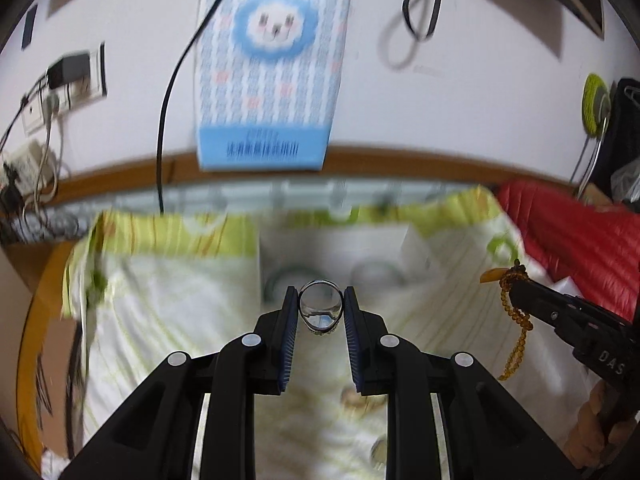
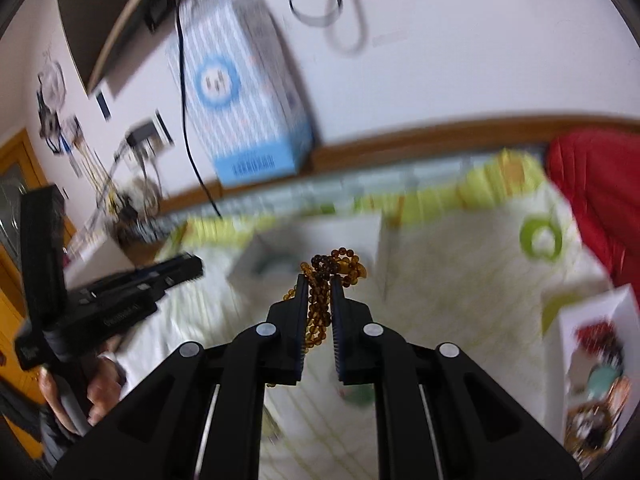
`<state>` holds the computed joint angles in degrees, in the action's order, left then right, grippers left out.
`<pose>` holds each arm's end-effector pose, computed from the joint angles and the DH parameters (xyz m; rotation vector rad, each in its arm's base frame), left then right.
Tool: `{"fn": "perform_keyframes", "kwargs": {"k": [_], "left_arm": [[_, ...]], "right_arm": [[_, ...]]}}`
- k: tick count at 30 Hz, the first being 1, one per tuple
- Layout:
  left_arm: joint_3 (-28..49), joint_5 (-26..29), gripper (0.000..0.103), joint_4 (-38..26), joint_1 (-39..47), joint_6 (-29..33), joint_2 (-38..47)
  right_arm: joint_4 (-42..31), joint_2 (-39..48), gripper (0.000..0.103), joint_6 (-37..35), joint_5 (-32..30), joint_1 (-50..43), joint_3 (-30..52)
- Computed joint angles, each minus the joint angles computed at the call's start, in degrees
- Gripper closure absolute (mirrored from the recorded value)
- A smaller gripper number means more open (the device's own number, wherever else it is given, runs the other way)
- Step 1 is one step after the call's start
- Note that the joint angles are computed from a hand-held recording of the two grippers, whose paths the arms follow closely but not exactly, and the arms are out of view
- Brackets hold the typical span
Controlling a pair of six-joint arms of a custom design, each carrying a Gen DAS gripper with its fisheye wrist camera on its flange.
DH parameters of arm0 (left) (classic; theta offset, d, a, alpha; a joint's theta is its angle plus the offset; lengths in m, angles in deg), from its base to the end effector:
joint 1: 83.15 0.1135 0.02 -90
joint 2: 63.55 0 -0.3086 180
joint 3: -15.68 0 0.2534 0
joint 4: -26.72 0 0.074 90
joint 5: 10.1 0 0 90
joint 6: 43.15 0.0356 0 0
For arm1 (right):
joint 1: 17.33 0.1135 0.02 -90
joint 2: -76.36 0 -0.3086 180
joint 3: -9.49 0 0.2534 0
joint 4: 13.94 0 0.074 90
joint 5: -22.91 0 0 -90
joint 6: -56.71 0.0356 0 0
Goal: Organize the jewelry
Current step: 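Carry the ring and necklace into the vivo box and open both tools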
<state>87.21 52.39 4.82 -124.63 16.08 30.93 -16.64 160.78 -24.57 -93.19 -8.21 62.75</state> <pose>0.2748 -0.2210 0.2479 -0.0179 2.2487 -0.1060 0.2886 0.0622 0.2305 -0.2736 2.1517 0.6709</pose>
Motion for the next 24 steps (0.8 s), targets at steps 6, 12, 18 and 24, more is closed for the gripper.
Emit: {"fn": "perform_keyframes", "kwargs": {"k": [6,12,18,24], "left_arm": [[7.1,0.4,0.08,-0.3,3.2,1.7,3.1],[9.1,3.4,0.08,1.6,7.3,1.5,7.6],[9.4,7.4,0.08,2.4,10.1,1.7,13.4],[9.7,8.6,0.08,2.4,10.4,2.5,15.3]], "right_arm": [[-0.2,1.9,0.093,3.2,1.2,2.6,8.4],[0.5,9.5,0.093,3.0,4.3,5.1,14.4],[0.3,17.8,0.093,0.9,7.3,6.1,16.6],[-0.2,21.3,0.093,0.7,7.8,5.7,18.1]]}}
